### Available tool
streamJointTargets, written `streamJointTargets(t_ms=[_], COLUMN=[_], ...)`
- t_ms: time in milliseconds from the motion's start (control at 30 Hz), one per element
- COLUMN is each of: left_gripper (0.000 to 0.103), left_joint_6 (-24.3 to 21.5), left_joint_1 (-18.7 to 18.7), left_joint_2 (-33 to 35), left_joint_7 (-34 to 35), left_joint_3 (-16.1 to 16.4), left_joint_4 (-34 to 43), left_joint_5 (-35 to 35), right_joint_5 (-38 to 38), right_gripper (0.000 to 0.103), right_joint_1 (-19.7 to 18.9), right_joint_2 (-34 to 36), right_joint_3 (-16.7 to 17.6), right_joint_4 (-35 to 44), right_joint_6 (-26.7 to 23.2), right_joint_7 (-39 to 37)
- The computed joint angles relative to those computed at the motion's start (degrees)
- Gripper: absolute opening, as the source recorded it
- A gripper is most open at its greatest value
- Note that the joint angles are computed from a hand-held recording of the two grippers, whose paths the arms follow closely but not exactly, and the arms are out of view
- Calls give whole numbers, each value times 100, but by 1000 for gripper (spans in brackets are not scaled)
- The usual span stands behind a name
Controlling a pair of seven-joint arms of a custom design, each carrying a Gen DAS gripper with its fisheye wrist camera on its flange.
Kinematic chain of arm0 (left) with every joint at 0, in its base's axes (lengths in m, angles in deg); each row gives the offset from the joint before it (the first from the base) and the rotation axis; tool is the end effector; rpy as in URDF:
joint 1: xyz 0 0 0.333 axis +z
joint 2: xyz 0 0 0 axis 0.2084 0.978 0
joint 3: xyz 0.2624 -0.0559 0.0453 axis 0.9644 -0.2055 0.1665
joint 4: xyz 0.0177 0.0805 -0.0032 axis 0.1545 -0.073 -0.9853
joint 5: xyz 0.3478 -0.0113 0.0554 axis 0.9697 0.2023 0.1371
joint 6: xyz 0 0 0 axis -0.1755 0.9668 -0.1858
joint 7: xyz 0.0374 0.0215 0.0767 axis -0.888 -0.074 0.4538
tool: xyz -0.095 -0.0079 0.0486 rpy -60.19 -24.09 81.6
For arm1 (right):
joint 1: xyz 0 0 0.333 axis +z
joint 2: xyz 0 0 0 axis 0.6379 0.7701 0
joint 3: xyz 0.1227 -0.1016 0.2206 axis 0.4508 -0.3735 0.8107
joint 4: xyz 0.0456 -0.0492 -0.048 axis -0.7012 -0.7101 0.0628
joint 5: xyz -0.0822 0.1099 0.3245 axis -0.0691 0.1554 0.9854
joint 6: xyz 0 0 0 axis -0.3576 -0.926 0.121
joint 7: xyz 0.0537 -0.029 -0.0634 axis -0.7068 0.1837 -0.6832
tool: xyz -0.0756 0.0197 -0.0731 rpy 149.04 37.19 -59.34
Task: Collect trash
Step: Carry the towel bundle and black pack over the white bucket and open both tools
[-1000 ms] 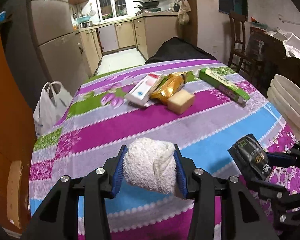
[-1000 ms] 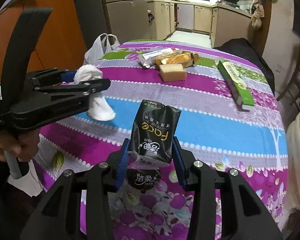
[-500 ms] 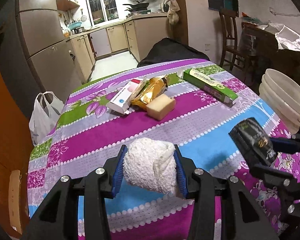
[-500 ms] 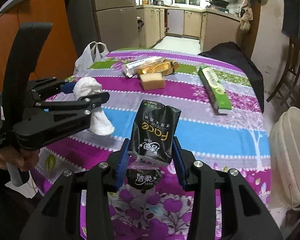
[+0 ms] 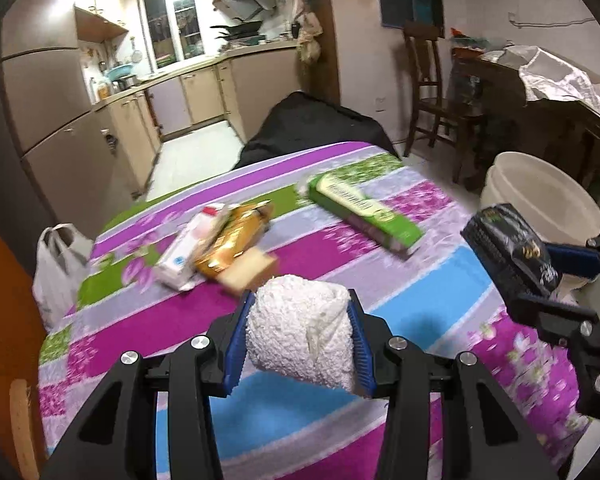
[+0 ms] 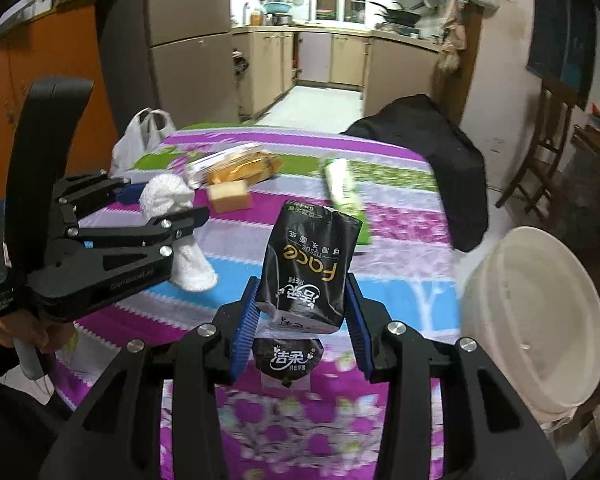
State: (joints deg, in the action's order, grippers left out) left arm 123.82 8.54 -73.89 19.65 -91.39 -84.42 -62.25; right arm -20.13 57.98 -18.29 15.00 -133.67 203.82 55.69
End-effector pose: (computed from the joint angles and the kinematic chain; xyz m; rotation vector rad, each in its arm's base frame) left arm 0.5886 -0.0895 0.5099 -1.6323 1.7949 -0.6592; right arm 0.5847 0.2831 0.5359 -2.1300 1.1551 -0.4876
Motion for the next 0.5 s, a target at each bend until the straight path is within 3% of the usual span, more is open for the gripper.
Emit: streamJointTargets(t_ms=[300,500], left_gripper=[46,46], left_joint_6=[-351,-865], left_joint_1=[-473,-898], left_joint_2=[966,1933], left_joint_7=[476,901], left_joint_3=[-88,-65], left_joint_4=[1421,2968], left_joint_5=[-294,-589], right_joint_5=[-263,-390], right_gripper=[39,39], right_joint_1=[-271,-495], right_joint_2=[-67,-24], right_joint_3=[-313,-452], right_joint_4=[125,288], right_joint_6=[-89,-206], right_joint_7=[301,444])
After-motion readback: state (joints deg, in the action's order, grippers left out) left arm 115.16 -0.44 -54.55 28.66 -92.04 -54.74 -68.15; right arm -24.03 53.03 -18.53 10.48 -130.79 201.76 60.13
